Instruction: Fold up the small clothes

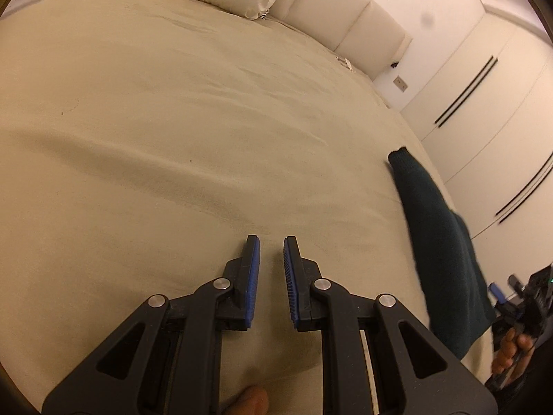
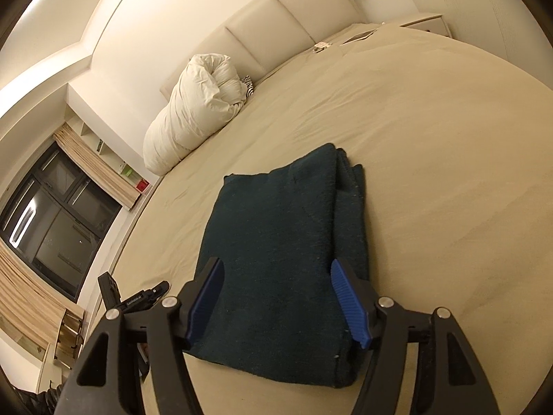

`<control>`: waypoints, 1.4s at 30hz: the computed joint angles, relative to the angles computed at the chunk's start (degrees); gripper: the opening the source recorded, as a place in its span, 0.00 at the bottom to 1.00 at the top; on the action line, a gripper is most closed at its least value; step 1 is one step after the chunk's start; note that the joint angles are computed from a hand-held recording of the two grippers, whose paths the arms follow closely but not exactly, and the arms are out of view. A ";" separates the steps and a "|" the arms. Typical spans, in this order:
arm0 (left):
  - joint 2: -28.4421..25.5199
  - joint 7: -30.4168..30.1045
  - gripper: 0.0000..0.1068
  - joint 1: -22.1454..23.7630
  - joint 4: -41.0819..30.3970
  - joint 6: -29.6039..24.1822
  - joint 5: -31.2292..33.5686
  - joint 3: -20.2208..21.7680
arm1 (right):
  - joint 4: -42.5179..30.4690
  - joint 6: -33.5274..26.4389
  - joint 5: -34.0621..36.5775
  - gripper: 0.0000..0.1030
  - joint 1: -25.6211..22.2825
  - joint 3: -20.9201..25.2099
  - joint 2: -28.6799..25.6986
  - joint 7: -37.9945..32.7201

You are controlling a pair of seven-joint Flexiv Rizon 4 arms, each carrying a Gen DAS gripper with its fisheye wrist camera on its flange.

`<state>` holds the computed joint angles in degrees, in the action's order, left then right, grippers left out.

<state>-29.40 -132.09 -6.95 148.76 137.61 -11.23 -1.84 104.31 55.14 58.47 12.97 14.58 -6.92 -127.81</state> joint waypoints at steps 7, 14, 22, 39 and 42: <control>8.18 9.47 0.14 -11.57 -2.09 -8.01 -11.59 1.96 | -0.84 -0.63 -4.47 0.81 0.16 -0.71 -0.59 1.66; 2.17 2.04 0.14 -1.99 -16.78 -10.43 2.35 -7.86 | -6.03 -6.05 -14.33 0.81 0.19 -0.53 -6.24 8.17; -6.79 -12.76 0.15 7.90 -22.29 -13.97 8.99 -17.31 | -13.24 -14.17 -14.69 0.80 -2.13 1.28 -13.98 11.77; -5.71 -15.27 0.86 18.59 -23.99 -18.56 30.56 -25.66 | -14.97 -17.37 -13.58 0.74 -4.26 3.26 -15.23 9.67; -6.32 -10.90 0.77 18.24 -27.08 -24.80 27.81 -26.65 | -15.14 -17.23 -14.07 0.61 -3.95 3.07 -15.53 10.33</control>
<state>-35.72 -143.00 11.29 121.68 112.81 16.57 -28.49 89.17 37.91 44.40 9.03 17.65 -22.45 -117.47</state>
